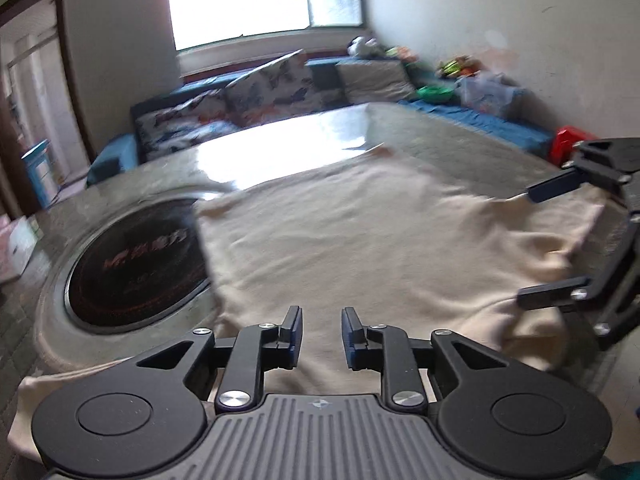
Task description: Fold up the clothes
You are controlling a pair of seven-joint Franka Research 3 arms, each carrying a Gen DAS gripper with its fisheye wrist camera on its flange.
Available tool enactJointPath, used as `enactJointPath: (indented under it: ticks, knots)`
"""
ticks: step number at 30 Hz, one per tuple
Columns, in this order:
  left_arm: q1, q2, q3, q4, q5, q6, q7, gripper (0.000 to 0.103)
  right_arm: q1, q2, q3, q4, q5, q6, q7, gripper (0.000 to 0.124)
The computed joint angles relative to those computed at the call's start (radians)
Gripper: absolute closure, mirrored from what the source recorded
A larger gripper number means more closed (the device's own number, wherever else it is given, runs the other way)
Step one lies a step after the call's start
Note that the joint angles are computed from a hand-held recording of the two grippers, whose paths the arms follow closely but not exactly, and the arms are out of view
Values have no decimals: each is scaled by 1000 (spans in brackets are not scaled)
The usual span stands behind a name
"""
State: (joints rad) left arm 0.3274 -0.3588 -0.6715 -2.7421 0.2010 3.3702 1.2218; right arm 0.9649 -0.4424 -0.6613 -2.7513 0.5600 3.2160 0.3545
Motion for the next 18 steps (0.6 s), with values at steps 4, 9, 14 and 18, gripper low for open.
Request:
enactJointPath:
  ticks: [4,9,14,18]
  knots:
    - [-261,30,246,-23,99,66,33,80,-107,-62,92,-34,4,-93,-6,44]
    - [-370,76,323,-24,128,87,113,81,-141,-103,145,-65,49,-179,-52,71]
    - [-464,97,423,-27,159,72,134,81,-145,-89,182,-72,103,-185,-111,89]
    - [-516,89,494,-41,220,85,118,81,-187,-88,242,-86,142,-162,-132,109]
